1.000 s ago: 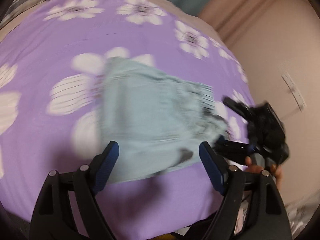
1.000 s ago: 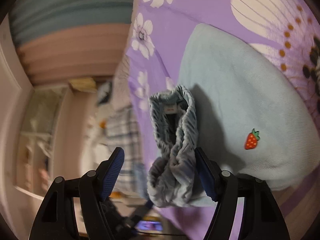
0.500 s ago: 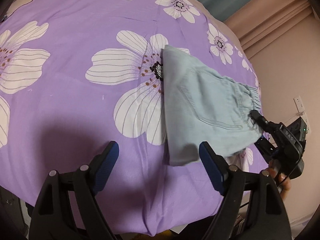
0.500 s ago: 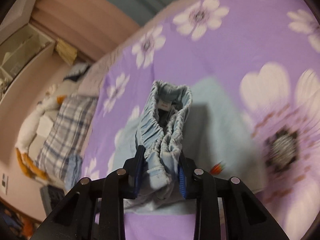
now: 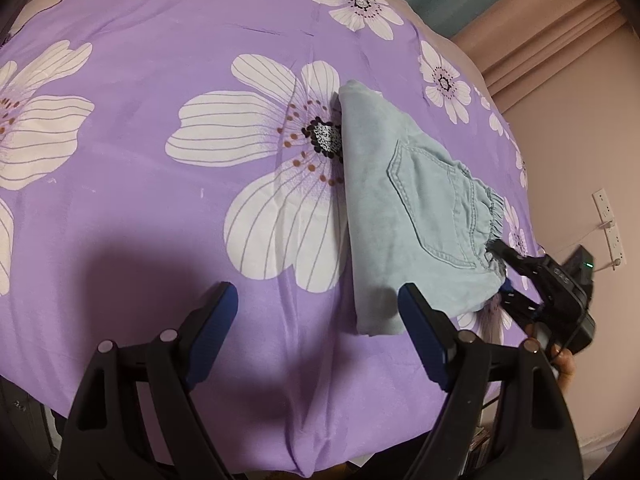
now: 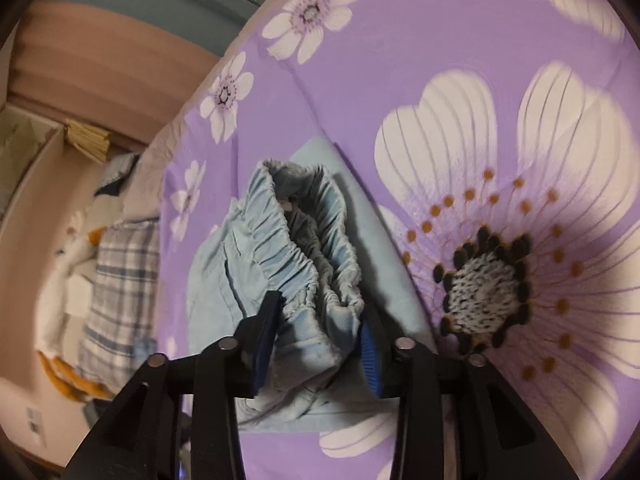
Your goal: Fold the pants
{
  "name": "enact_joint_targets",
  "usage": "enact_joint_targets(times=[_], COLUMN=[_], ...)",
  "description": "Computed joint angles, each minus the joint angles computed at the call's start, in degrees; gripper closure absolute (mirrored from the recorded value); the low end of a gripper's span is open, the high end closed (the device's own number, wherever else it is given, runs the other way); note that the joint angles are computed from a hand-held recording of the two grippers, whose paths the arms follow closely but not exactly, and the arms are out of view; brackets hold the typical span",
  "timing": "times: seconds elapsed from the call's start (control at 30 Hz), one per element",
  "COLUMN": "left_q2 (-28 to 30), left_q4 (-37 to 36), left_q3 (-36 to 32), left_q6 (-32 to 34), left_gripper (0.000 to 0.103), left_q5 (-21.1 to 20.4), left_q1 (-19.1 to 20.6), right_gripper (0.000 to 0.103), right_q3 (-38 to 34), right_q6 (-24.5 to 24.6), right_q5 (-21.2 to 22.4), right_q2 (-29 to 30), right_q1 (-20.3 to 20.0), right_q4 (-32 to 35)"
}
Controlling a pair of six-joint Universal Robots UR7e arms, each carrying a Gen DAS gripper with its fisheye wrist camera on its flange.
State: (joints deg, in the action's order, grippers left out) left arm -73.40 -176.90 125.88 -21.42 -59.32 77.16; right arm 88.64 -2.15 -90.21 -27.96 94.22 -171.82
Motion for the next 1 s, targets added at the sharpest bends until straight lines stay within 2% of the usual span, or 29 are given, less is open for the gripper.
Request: enact_joint_targets(times=[0.07,0.13,0.17,0.2,0.23,0.33,0.37,0.4,0.43,0.5,0.53,0.57,0.63,0.7,0.77,0.9,1.0], left_q2=[0.46,1.19,1.67,2.21,2.72,4.72,5.38,5.91,6.62,7.5,7.9,8.67,10.19,11.54,12.34,14.02,16.07], left_q4=[-0.09,-0.56,-0.91,-1.38,-2.09,-4.13,-3.65,-3.33,-2.75,-0.92,0.24,2.05,5.64,7.49,7.36,8.52,8.38], left_q3=[-0.61,-1.59,-2.2,-2.92,-3.5,-6.05,-7.46,-8.48,-9.89,-12.19,-13.3,-14.92,-17.74,-19.99,-21.2,-24.99,-28.73], left_q6=[0.4,1.18,1.49,2.03,2.75,5.23,5.67,6.28,7.54,9.63,10.25,10.59,9.6,8.64,9.53,11.62,14.1], left_gripper=[0.021,0.021,0.022,0.023,0.023,0.037,0.045,0.054,0.059,0.085,0.089,0.091,0.092,0.095,0.099,0.101,0.101], left_q5=[0.11,0.14,0.01,0.07,0.33,0.08,-0.91,-1.57,-2.38,-5.28,-6.96,-7.84,-7.98,-9.88,-9.93,-11.14,-7.03], left_q1=[0.11,0.19,0.18,0.08,-0.08,-0.14,0.21,0.45,0.72,1.65,2.3,3.04,4.39,6.15,6.87,7.85,6.94], right_gripper=[0.055,0.054,0.054,0.054,0.054,0.054,0.056,0.061,0.065,0.079,0.082,0.086,0.086,0.086,0.086,0.087,0.087], right_q3=[1.73,3.34,4.1,4.93,5.82,6.73,6.54,6.11,5.69,4.5,3.62,2.71,0.29,-2.43,-4.2,-2.81,-2.59], right_q6=[-2.79,-7.59,-11.15,-14.49,-17.34,-25.29,-26.95,-27.8,-28.97,-30.64,-32.22,-32.92,-34.58,-34.35,-33.66,-34.71,-34.57], right_q5=[-4.94,-13.75,-15.77,-15.38,-12.99,-7.45,-6.75,-6.1,-4.93,-3.63,-2.72,-2.44,-1.61,-2.82,-4.32,-2.96,-2.68], right_q2=[-0.58,-0.29,-0.06,-0.19,-0.57,-0.61,-0.09,0.4,0.83,1.88,2.68,3.48,5.34,7.22,8.52,8.13,7.71], right_q1=[1.76,4.79,5.7,6.2,6.34,6.87,7.22,7.44,7.61,8.23,8.67,9.26,9.99,10.4,10.09,9.03,8.67], right_q4=[-5.59,-14.81,-18.74,-20.58,-20.57,-15.93,-14.33,-12.98,-10.62,-6.35,-4.36,-3.5,-1.15,2.23,6.04,5.18,6.08])
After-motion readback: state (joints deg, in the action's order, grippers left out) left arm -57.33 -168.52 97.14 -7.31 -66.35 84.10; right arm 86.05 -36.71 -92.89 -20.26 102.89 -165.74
